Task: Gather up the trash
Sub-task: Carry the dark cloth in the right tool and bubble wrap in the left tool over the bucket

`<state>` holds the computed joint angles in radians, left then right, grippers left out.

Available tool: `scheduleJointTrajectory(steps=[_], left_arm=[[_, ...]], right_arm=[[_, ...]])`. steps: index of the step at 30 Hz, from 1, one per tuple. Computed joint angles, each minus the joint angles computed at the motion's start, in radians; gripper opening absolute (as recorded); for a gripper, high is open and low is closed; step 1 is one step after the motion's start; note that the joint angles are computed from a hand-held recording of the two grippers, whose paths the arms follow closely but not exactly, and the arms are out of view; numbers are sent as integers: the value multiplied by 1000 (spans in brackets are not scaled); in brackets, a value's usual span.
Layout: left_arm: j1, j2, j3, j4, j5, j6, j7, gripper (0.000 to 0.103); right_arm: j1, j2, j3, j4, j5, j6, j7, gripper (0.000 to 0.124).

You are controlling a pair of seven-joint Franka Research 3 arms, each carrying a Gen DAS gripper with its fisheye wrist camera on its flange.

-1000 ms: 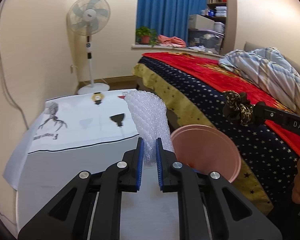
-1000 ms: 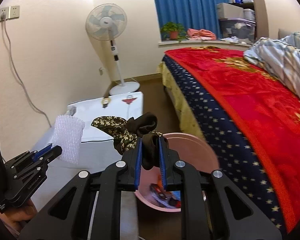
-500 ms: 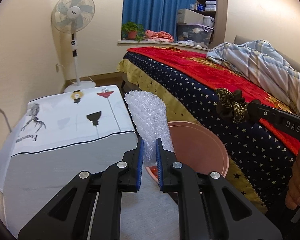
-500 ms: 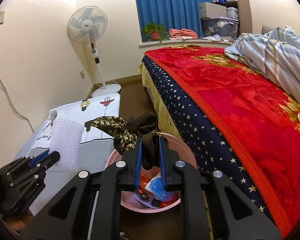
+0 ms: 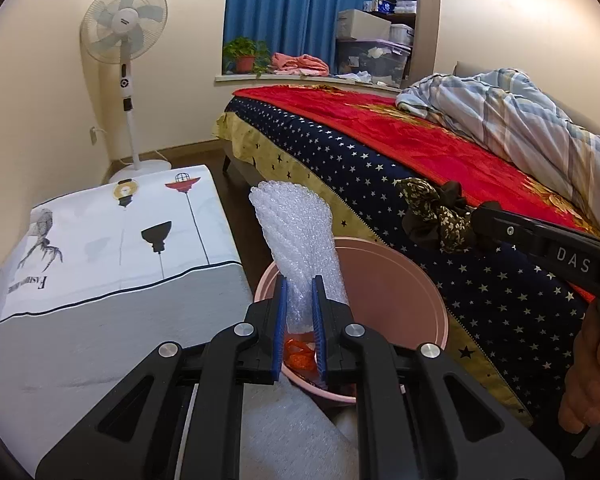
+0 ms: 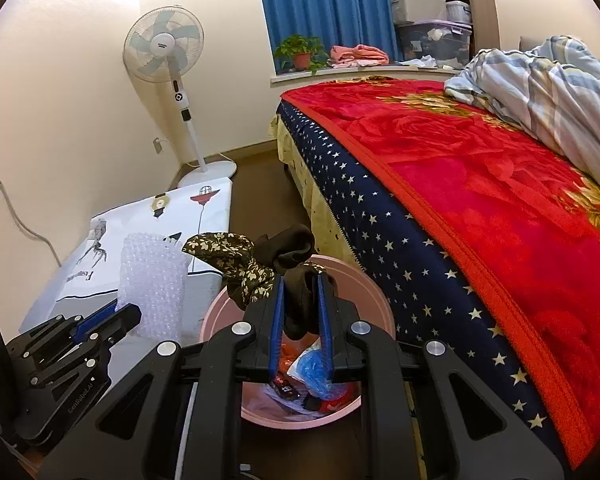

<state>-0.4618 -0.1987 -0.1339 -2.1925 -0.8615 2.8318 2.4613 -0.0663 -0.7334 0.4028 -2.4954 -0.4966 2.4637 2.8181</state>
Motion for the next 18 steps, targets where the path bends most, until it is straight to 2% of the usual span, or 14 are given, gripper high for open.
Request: scheduleJointTrajectory(steps=[18], left_arm=[[30, 87, -56, 67, -3, -7, -29, 12]], right_arm=[[-14, 30, -7, 7, -41, -30, 37, 16]])
